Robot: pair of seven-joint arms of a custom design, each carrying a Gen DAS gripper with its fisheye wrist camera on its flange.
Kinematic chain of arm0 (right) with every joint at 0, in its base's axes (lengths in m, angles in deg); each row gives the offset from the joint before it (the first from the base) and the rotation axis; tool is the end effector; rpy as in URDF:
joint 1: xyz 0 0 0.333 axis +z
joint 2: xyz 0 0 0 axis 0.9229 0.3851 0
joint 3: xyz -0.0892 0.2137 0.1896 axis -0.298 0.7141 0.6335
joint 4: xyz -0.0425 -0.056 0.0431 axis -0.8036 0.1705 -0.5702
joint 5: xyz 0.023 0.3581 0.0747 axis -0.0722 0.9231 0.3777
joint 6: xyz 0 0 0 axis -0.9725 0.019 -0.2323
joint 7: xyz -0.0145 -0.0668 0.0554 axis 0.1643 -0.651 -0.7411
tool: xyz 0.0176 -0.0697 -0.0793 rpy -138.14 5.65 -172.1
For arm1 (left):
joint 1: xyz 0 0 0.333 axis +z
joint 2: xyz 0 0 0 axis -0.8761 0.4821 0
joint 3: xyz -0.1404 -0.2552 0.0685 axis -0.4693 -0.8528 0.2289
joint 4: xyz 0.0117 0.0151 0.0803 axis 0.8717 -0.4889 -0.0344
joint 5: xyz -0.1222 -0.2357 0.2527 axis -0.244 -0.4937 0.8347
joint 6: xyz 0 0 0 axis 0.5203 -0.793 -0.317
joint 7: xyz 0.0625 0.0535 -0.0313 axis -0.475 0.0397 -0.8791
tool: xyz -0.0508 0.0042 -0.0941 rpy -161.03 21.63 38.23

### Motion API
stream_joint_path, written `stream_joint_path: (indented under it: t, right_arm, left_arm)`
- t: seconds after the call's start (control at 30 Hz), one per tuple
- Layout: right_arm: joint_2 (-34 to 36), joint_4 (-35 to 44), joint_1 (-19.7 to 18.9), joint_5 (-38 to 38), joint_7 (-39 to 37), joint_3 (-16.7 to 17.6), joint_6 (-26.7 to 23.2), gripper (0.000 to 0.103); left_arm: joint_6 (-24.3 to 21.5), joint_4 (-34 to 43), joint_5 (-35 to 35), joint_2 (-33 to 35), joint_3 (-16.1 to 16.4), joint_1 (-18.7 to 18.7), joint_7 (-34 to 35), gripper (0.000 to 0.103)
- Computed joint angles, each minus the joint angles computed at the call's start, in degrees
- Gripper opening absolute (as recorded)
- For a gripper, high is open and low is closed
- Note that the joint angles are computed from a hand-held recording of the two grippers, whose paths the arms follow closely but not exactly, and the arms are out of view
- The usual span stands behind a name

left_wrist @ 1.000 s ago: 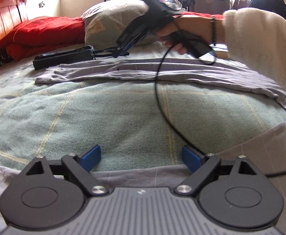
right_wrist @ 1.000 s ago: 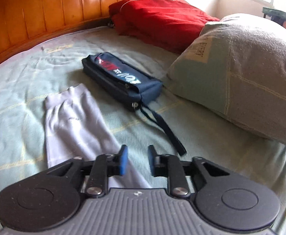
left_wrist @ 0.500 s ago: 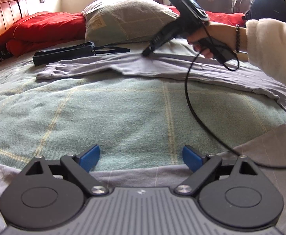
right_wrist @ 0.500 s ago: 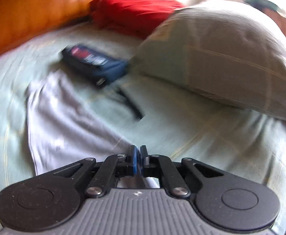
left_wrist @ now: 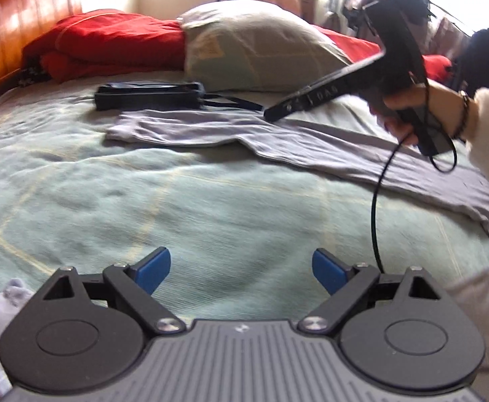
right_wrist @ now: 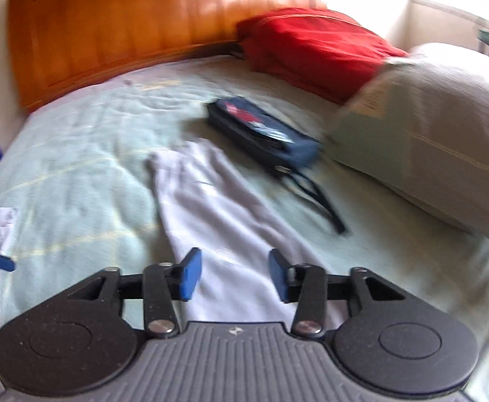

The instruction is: Fold clothes

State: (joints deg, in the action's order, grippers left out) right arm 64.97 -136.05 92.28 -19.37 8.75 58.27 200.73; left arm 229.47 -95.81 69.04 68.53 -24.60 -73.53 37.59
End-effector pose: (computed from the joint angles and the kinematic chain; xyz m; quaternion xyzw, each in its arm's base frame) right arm 0.5161 0.3538 0.4450 -0.8074 0.4346 -0.1574 0.3667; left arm 0.3457 -0.3537 0.4388 -0.4746 0.7823 -0.3681 0.1650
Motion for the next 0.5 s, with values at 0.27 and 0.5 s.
stream_joint_path:
  t: [0.27, 0.5]
  right_arm:
    - [10.1, 14.1, 12.7, -17.0, 11.1, -10.4, -9.8, 0.011]
    - [11.6, 15.5, -0.7, -0.9, 0.4, 5.8, -9.2, 0.005]
  left_arm:
    - [1.7, -4.0, -6.4, -2.3, 2.0, -0.5, 4.3, 0.091]
    - [4.7, -6.4, -12.4, -3.2, 1.4, 0.1, 8.7, 0.091]
